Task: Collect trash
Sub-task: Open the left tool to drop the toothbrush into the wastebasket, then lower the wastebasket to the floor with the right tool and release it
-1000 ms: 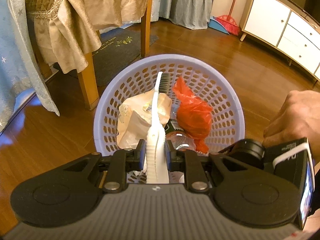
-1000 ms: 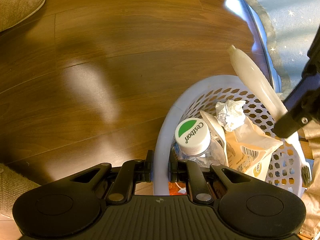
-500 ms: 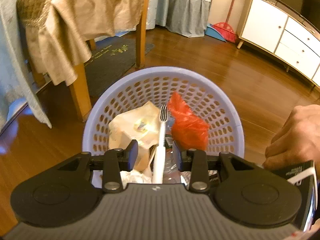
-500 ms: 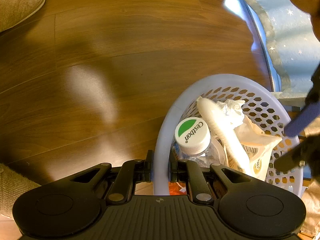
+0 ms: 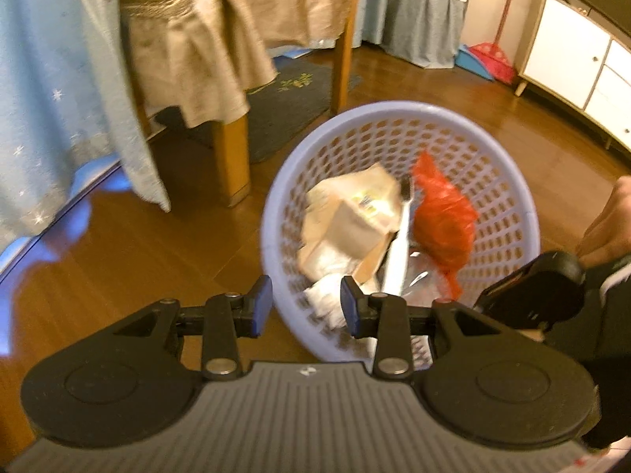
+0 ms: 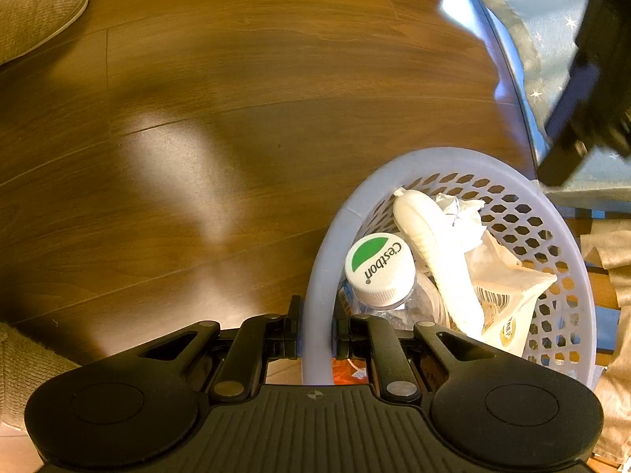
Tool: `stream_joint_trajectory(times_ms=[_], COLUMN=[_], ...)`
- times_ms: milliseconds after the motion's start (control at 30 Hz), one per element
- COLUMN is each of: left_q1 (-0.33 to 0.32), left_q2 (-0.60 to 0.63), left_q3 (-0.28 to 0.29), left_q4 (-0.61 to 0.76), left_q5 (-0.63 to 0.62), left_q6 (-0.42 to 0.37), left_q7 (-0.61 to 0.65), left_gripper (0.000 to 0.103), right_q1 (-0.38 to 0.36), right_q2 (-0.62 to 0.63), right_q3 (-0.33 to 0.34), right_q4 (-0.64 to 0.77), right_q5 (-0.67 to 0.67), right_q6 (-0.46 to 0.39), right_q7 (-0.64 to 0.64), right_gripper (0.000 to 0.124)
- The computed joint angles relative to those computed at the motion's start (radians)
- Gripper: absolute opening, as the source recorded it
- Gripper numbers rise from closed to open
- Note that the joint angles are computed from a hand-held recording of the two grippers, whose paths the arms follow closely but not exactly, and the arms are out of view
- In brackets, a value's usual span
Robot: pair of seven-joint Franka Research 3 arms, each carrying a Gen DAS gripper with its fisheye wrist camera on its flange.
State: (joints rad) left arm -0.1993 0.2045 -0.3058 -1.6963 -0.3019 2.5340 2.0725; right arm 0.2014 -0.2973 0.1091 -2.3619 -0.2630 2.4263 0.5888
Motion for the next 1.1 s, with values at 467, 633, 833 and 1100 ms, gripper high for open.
stream_joint_trajectory(times_ms=[467,633,833,1100], left_q1=[0.025,0.030,0.034,0.030], left_q2=[-0.074,-0.096,-0.112,-0.109], left_q3=[0.048,0.061,0.072,0.070], left_q4=[-0.135,-0.173,-0.198,-0.190], left_q5=[0.059,0.065,0.073,0.060], left_q6=[-0.022,-0.032,-0.038,-0.036], left_q7=[-0.034,-0.050,-0.065,-0.057], left_gripper=[0.033,0.037,0.043,0.054], right_q1=[0.002,0.002,0.002,-0.011], right_q2=[0.015,0.020,0.025,0.051], right_q3=[-0.002,-0.004,-0.006,-0.016], right_q4=[0.017,0.018,0.026,0.071], right_q5=[0.006,0.007,0.012,0.028], right_q6=[-0.005,-0.002,-0.007,-0.018], right_q7=[0.009,0.014,0.024,0.064], right_gripper=[0.009,0.009,0.009,0.009])
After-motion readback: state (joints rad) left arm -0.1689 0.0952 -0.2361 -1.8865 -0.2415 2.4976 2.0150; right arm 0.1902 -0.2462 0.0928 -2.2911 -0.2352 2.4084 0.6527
